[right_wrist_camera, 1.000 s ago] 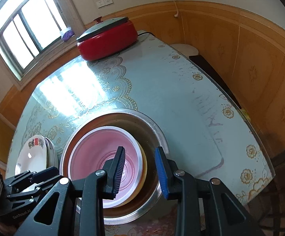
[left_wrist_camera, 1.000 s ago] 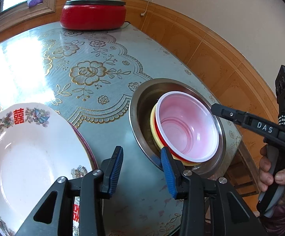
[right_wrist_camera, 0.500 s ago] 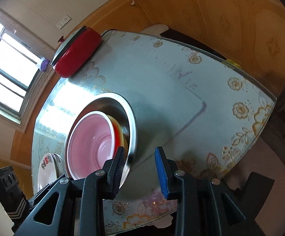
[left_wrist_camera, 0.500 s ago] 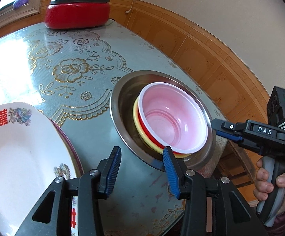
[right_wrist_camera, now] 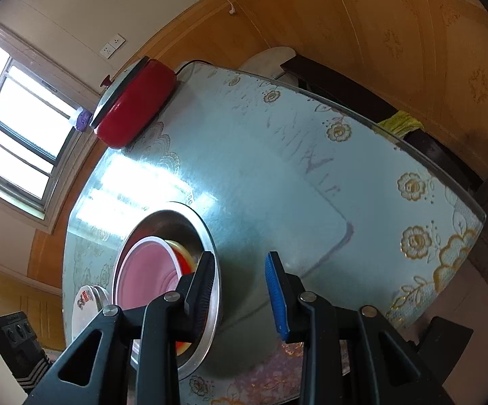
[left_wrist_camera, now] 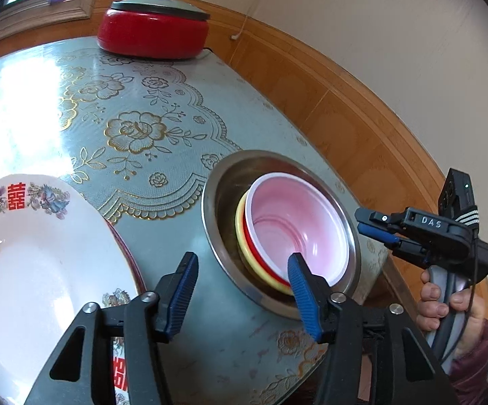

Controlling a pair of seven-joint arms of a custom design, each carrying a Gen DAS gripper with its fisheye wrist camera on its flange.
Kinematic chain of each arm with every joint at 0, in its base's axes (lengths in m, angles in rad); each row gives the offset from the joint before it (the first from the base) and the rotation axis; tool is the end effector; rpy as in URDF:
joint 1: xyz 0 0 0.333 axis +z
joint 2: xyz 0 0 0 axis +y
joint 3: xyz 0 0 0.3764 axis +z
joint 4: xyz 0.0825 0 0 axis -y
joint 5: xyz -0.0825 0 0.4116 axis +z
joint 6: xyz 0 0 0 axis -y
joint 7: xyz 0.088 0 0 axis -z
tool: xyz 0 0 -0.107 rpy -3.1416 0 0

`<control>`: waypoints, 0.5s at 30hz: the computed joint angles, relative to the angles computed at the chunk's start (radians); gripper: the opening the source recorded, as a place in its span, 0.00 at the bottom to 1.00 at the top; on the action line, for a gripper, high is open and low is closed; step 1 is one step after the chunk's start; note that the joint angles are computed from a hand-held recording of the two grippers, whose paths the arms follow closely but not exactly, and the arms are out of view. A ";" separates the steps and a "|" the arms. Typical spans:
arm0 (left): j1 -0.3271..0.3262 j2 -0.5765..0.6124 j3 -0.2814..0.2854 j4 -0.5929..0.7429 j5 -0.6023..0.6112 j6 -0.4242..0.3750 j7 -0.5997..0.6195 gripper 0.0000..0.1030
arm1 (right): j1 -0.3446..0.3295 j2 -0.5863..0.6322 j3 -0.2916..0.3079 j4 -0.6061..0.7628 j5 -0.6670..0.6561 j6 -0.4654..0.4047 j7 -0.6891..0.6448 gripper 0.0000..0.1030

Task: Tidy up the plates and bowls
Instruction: 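Press the pink bowl down into the nested bowls with the right tool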

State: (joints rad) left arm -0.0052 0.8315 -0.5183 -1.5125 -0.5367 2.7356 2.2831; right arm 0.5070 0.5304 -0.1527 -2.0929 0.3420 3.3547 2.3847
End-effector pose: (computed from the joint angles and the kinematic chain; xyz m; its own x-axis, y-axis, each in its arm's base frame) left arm 0.7546 -0.2937 0.2809 -0.5760 -0.7048 0.4141 -0.7727 0.3040 -0.5572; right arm 0.6373 0.2073 0.2817 -0.4879 -0.6781 -0.5497 -0.5688 0.7246 -0.3890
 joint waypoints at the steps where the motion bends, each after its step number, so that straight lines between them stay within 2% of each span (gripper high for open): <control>1: -0.002 0.004 -0.001 0.004 -0.003 0.001 -0.005 0.59 | -0.025 0.002 0.019 0.007 -0.018 -0.002 -0.010 0.26; 5: -0.027 0.004 0.026 0.020 0.007 -0.009 -0.061 0.63 | -0.161 0.012 0.138 0.027 -0.110 0.015 -0.054 0.25; 7: -0.043 0.004 0.044 0.027 0.021 -0.012 -0.093 0.65 | -0.205 0.022 0.174 0.052 -0.153 -0.005 -0.081 0.25; 12: -0.068 -0.001 0.072 0.021 0.062 0.025 -0.156 0.61 | -0.175 0.044 0.132 0.110 -0.194 -0.085 -0.137 0.25; 15: -0.081 0.004 0.087 0.028 0.098 0.027 -0.194 0.50 | -0.162 0.054 0.115 0.146 -0.222 -0.158 -0.168 0.25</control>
